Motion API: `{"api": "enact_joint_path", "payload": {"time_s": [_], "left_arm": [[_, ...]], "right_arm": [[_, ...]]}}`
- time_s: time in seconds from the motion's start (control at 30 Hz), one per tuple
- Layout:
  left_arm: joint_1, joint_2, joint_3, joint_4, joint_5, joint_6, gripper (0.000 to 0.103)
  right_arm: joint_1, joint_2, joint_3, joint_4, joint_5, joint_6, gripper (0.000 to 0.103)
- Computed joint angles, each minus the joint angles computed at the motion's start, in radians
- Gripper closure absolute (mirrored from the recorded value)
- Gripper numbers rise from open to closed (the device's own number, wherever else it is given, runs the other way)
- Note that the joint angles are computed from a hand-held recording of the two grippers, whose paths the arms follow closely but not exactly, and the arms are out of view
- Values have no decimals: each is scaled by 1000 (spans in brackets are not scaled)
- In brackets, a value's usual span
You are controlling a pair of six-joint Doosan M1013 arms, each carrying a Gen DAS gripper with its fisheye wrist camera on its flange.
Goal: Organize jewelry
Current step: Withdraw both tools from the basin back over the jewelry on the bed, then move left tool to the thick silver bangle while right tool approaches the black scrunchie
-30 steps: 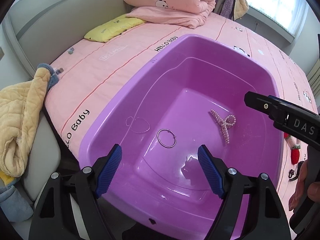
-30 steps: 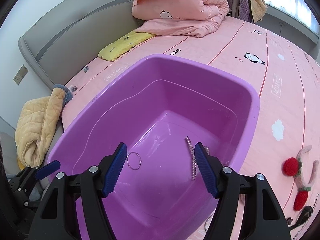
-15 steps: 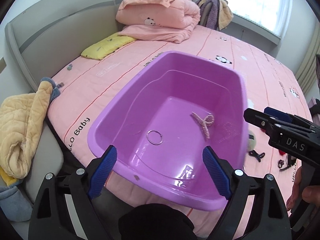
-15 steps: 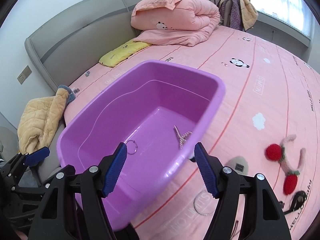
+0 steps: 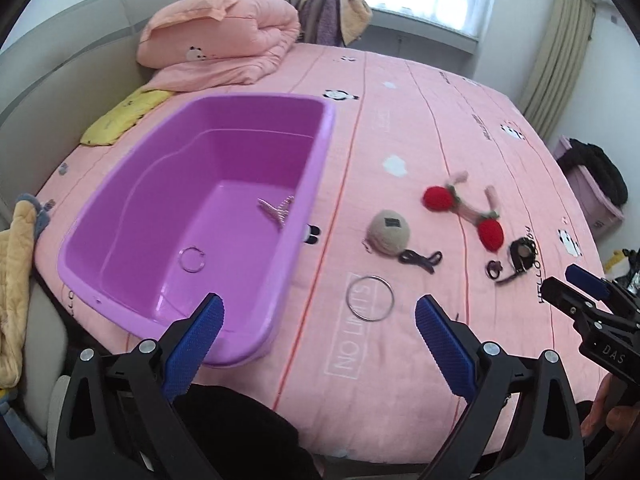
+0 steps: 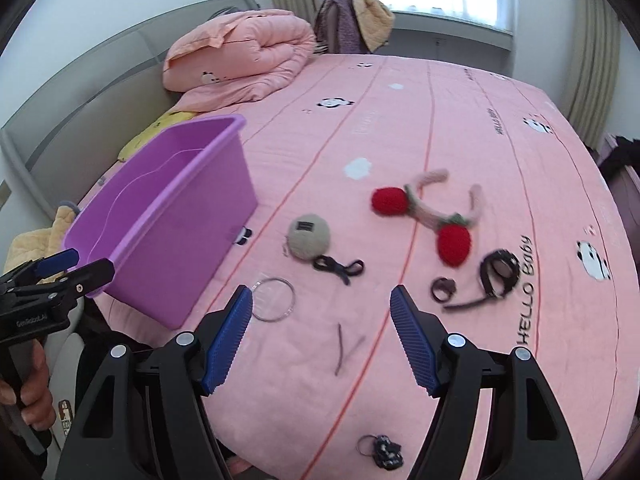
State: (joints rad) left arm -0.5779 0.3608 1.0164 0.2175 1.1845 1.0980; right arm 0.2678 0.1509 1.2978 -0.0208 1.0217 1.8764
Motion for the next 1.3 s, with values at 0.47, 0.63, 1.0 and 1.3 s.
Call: {"api": "enact_joint_path", "payload": {"time_s": [0.47, 0.63, 1.0, 1.3], "left_arm": [[-76, 44, 89, -67, -42, 14, 8], [-70, 65, 95, -38, -18, -5, 8], [-36, 143, 38, -18, 51, -44, 8], [-30, 227, -46, -18, 69, -18, 8]], "right_arm": [[-50, -133, 313, -3, -27, 197, 35], [-45, -109, 336, 21, 1, 169, 35], [-46, -92, 368, 36, 16, 146, 35], [-34, -77, 368, 13, 26, 131, 35]]}}
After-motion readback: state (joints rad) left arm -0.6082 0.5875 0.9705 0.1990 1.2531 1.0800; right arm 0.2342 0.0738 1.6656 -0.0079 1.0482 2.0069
